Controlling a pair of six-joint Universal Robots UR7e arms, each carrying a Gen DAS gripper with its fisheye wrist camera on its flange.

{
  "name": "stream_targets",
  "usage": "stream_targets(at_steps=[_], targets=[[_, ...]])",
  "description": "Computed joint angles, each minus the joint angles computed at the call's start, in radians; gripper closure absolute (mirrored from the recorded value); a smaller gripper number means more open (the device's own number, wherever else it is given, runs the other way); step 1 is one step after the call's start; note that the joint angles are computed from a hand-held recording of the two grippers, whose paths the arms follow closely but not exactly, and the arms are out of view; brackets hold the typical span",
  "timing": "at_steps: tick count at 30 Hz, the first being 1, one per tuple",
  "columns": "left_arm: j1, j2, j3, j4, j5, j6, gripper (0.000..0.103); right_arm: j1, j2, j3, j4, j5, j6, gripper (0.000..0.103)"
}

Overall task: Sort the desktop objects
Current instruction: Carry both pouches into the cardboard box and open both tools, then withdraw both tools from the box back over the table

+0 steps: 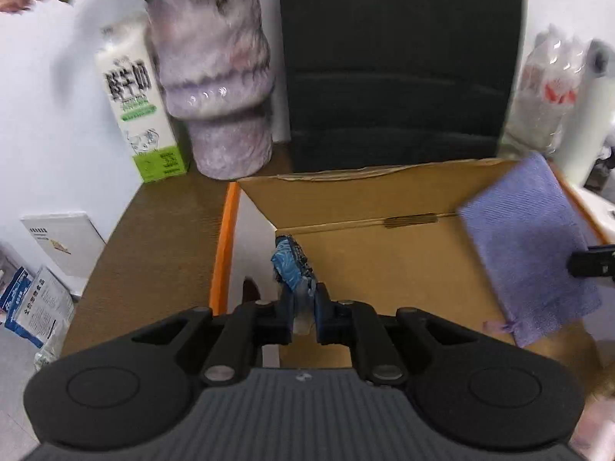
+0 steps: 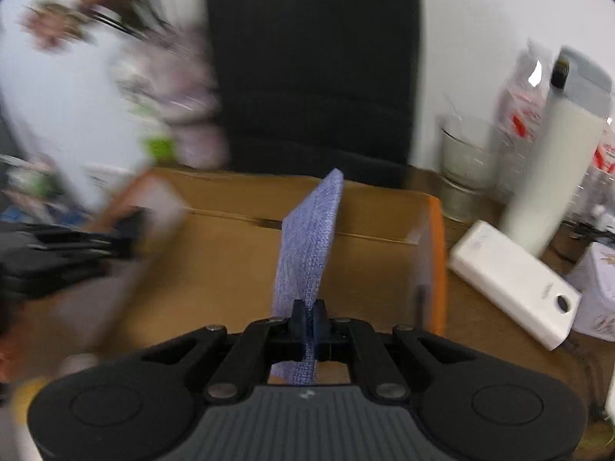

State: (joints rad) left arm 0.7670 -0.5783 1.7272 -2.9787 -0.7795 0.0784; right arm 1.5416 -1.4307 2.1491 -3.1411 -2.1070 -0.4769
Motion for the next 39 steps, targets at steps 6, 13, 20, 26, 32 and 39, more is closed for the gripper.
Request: stream_targets(at_steps=[6, 13, 20, 26, 32, 39], targets=[[0.045, 0.027, -0.087, 0.089, -0.027, 0.054, 0.091, -0.018, 0.114, -0.063, -0.072, -0.160, 0.015, 0.095], [0.061, 0.025, -0.101, 0.067, -0.089, 0.054, 0.044, 0.014, 0.111, -0.119, -0.027, -0.154, 0.068, 0.048], [0.012, -0.083, -0.023, 0.077, -0.116, 0.002, 0.018, 0.066, 0.028, -0.079, 0.004, -0.092, 0.104, 0.026], [-0.056, -0.221, 0.144, 0.045, -0.129, -0.111, 0.009, 0.110, -0.058, 0.043, -0.050, -0.098, 0.143, 0.024], [-0.147, -0.366, 0.404, -0.079, -0.183, -0.159, 0.001, 0.172, -0.127, 0.271, -0.352, -0.099, 0.108, 0.018], [-0.317, -0.426, 0.802, -0.490, -0.097, -0.289, 0.000, 0.245, -0.028, 0.573, -0.895, -0.138, 0.029, 0.014]])
